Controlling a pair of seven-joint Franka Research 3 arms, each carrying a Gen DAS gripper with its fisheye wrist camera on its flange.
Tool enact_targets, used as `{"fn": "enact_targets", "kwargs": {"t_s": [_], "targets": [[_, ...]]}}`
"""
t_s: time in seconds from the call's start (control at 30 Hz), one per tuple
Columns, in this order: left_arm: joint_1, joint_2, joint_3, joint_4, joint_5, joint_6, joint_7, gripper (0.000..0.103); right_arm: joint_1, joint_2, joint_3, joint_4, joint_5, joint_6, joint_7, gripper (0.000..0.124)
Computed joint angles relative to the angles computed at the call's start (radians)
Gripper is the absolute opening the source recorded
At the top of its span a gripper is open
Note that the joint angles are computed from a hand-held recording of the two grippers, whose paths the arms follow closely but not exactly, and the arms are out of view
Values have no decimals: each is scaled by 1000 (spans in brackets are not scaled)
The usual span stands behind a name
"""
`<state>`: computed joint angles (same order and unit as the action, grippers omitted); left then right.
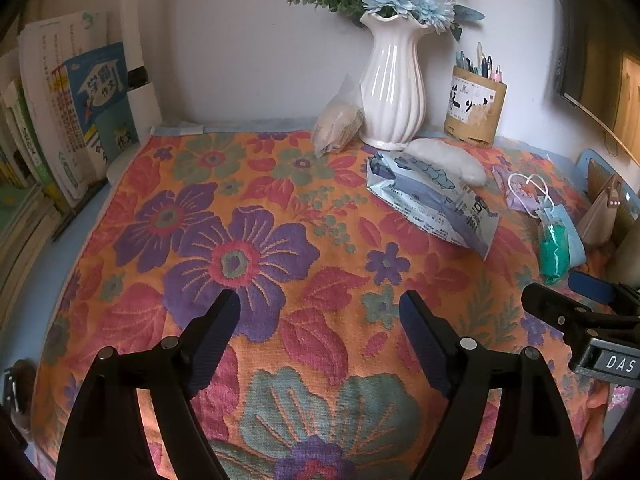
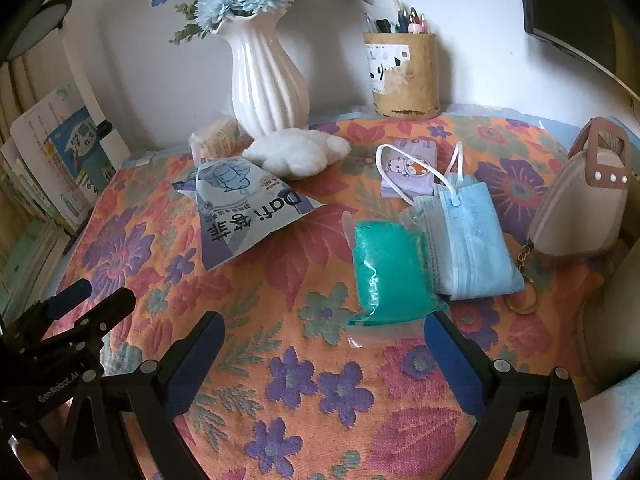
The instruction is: Organize soft objects
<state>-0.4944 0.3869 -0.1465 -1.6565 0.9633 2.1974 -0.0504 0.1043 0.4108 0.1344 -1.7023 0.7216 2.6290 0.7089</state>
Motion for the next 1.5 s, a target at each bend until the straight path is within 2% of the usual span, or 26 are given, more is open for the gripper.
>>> {"fn": "enact_targets", "kwargs": {"t_s": [0.17, 0.23, 0.3, 0.37, 0.47, 0.63, 0.7, 0.77, 0.83, 0.9, 1.0, 1.07, 1.1, 1.17, 1.23, 1.27, 1.33, 1.4, 1.5], "targets": [[-1, -4, 1, -6, 4, 0, -10, 81, -2, 0, 0, 0, 1, 0, 6, 100], [-2, -5, 1, -4, 1, -10, -14, 81, -16, -12, 15, -16, 44, 25, -24, 100], [5, -10, -6, -2, -18, -7, 5, 80, -82, -45, 76, -50, 224, 51, -176, 100], [23, -25, -18, -3, -66, 22, 36, 80, -100, -61, 78, -59, 329, 44, -246, 101], [44, -17, -33, 58, -154, 24, 139, 81, -53, -54, 10, -41, 232, 5, -150, 102], [111, 42, -30, 135, -282, 235, 277, 80, -23, -34, -23, 4, 131, -20, -71, 102], [124, 88, -17, 176, -329, 302, 305, 80, -17, -10, -27, 52, 84, -57, -31, 101], [140, 138, -10, 212, -389, 371, 322, 80, 19, 15, -47, 89, -11, -42, 27, 99], [143, 190, 1, 260, -446, 377, 335, 80, 34, 47, -45, 123, -74, -17, 41, 90], [135, 238, 12, 314, -484, 356, 353, 80, 55, 98, -61, 181, -154, -42, 97, 74], [105, 303, 40, 406, -504, 293, 360, 79, 57, 147, -63, 220, -218, -52, 164, 69], [86, 344, 60, 471, -497, 250, 371, 79, 29, 140, -25, 207, -200, -34, 126, 68], [73, 355, 75, 489, -483, 244, 367, 79, 16, 136, -7, 201, -186, -31, 98, 62], [62, 384, 85, 539, -475, 220, 377, 71, 29, 139, -15, 202, -213, -45, 95, 48], [62, 375, 88, 519, -466, 253, 380, 53, 14, 126, 8, 181, -193, -31, 48, 39], [62, 363, 90, 497, -461, 274, 377, 52, -6, 117, 31, 168, -164, -40, 1, 39], [58, 327, 94, 444, -449, 299, 361, 43, -14, 93, 43, 133, -128, -30, -53, 39], [49, 268, 101, 358, -421, 336, 331, 39, -31, 69, 58, 101, -76, -35, -107, 39], [37, 193, 102, 255, -375, 361, 290, 36, -53, 26, 65, 50, 16, -69, -175, 39]]}}
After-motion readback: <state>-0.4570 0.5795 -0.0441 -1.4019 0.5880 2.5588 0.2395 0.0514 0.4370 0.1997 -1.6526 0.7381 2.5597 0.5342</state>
